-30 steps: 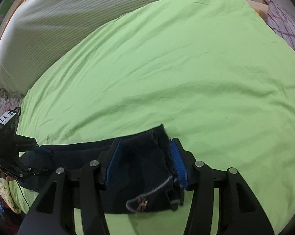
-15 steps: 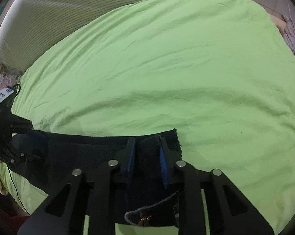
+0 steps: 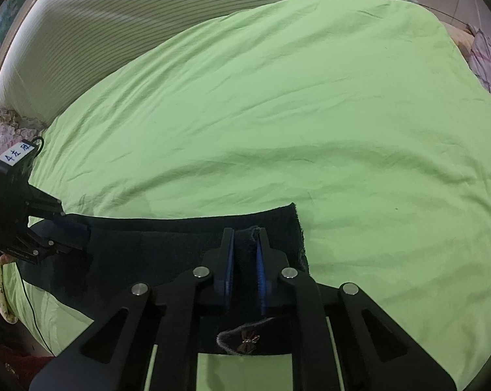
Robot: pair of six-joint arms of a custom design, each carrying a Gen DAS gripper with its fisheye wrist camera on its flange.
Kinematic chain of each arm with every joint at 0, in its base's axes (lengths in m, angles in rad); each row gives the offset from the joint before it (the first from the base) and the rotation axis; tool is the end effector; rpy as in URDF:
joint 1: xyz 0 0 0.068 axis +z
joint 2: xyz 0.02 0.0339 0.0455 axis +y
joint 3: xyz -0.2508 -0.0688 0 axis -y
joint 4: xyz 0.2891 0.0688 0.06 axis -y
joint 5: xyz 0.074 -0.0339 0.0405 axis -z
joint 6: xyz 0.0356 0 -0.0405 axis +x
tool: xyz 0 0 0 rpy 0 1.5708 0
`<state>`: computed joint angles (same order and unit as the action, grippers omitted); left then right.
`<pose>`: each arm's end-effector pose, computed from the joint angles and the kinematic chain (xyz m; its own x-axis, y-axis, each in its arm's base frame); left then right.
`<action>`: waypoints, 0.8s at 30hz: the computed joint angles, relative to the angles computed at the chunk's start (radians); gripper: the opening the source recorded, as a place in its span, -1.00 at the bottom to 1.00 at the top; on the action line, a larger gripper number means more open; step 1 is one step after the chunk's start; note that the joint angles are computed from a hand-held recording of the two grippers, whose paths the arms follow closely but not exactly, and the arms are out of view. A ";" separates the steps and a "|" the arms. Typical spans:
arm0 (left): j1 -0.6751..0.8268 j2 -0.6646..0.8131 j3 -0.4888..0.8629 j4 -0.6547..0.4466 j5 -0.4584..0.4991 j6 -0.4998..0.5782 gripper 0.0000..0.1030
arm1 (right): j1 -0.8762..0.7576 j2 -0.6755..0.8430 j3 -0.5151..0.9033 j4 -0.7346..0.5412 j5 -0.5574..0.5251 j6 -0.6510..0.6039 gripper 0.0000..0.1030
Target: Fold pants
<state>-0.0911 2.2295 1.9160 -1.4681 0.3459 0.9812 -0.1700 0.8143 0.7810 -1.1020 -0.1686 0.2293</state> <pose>0.4416 -0.0525 0.1746 -0.5290 0.8335 -0.1592 0.8177 0.4506 -0.3583 0.1832 -0.0254 0.2473 -0.8482 0.3729 -0.3762 0.2976 0.9230 0.2440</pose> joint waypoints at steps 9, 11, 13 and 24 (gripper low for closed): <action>-0.024 0.014 0.008 0.014 -0.041 0.004 -0.26 | -0.009 -0.154 -0.004 -0.022 -0.100 -0.024 -0.83; -0.030 0.007 0.003 0.027 -0.037 -0.007 -0.24 | -0.048 -0.177 0.001 -0.045 -0.145 -0.064 -0.83; -0.032 0.022 0.028 0.016 -0.034 -0.013 -0.15 | -0.074 -0.196 0.004 -0.074 -0.164 -0.092 -0.83; -0.052 0.071 0.071 -0.007 -0.067 0.043 -0.31 | -0.069 -0.260 0.000 -0.084 -0.203 -0.068 -0.84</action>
